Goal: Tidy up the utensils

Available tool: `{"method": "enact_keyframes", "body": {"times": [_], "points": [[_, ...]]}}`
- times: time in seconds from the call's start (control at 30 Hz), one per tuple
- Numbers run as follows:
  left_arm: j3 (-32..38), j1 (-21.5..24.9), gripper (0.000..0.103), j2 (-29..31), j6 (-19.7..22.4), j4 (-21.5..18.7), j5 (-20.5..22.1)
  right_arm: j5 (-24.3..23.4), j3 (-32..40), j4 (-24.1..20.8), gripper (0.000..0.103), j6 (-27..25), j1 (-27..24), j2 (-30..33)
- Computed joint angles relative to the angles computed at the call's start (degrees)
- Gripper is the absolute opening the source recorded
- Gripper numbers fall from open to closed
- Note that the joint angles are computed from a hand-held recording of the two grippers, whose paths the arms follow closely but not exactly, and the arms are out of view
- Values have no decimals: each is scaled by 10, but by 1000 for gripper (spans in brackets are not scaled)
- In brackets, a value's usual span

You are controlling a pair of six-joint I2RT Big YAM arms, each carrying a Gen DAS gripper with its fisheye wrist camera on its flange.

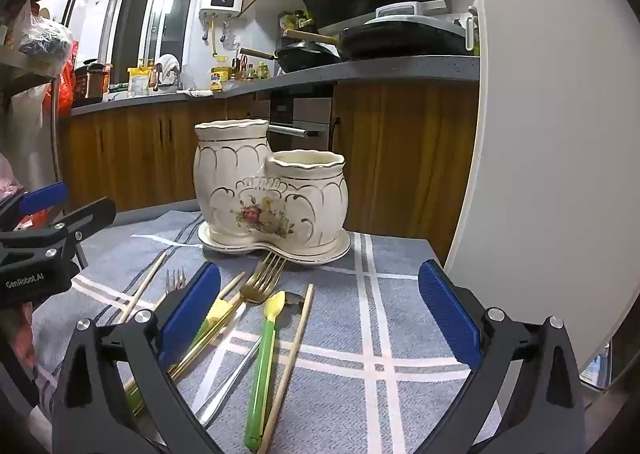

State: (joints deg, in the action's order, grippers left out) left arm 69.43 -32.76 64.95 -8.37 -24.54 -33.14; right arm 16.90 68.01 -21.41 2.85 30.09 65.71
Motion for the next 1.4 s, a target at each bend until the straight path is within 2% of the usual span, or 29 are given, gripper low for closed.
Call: {"method": "enact_keyframes", "body": {"times": [0.23, 0.33, 0.57, 1.0, 1.4], "points": [[-14, 2, 98, -14, 10, 4, 7, 3, 2, -5, 98, -2, 3, 2], [3, 6, 98, -1, -8, -17, 9, 0, 3, -7, 98, 0, 3, 2], [-6, 8, 98, 3, -8, -7, 10, 4, 2, -5, 98, 1, 6, 1], [4, 6, 98, 8, -21, -30, 13, -7, 2, 0, 98, -5, -1, 7], [3, 6, 98, 8, -21, -28, 12, -5, 3, -2, 98, -4, 0, 7]]}}
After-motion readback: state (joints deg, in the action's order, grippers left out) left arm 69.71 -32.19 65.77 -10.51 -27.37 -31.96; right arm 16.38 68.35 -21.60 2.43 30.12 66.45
